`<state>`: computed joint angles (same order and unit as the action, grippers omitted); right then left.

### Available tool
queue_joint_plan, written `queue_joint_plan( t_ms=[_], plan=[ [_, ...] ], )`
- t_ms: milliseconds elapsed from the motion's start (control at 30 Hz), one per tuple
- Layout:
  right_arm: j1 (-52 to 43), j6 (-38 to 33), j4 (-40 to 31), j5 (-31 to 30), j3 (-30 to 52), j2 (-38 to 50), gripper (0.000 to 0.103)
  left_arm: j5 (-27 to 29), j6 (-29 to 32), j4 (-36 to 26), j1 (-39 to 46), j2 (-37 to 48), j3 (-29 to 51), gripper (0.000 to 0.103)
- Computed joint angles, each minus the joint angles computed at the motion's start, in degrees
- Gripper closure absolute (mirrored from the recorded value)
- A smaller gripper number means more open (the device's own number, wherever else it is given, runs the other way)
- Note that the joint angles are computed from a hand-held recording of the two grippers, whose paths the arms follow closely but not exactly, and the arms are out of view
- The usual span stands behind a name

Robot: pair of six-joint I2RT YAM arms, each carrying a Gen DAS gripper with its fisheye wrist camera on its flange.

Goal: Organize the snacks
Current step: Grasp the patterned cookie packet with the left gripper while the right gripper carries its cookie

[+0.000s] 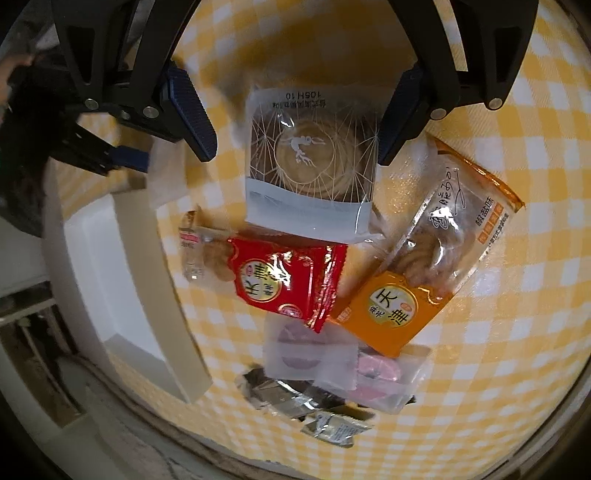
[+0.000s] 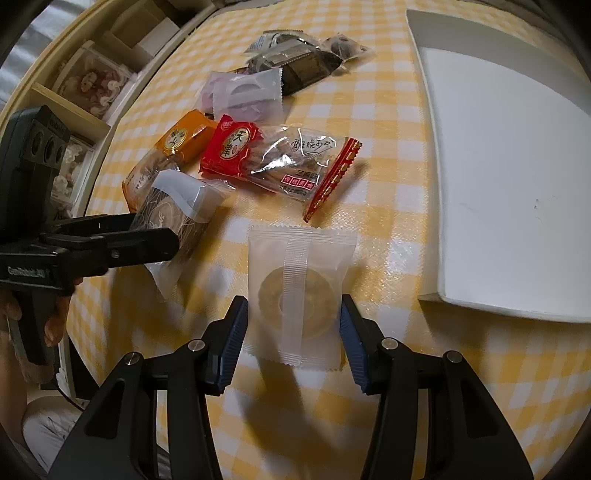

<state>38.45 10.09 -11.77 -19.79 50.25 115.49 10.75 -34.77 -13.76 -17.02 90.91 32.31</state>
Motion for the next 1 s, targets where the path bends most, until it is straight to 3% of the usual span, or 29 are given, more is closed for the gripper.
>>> queue_joint_plan(
  t_ms=[267, 533, 800, 1000],
  plan=[
    [-0.83, -1.35, 0.85, 0.24, -1.82, -3.09, 0.053, -10.17, -7.02, -5.7, -8.59, 7.87, 8.92, 0.04],
    [-3.19, -4.4, 0.84, -0.6, -2.97, -7.63, 0.054, -12.9, -11.39, -7.64, -12.24, 2.35, 8.98, 0.041],
    [-8.31, -7.27, 0.69, -1.96, -2.47, -14.6, 0.054, -23.19, -19.16, -8.87, -17.77, -9.13, 10.3, 0.041],
    [-14.25, -11.44, -0.19, -2.81, -2.13, -19.7, 0.054, -29.6, -22.93, -9.22, -23.71, -9.94, 13.2, 0.041]
  ],
)
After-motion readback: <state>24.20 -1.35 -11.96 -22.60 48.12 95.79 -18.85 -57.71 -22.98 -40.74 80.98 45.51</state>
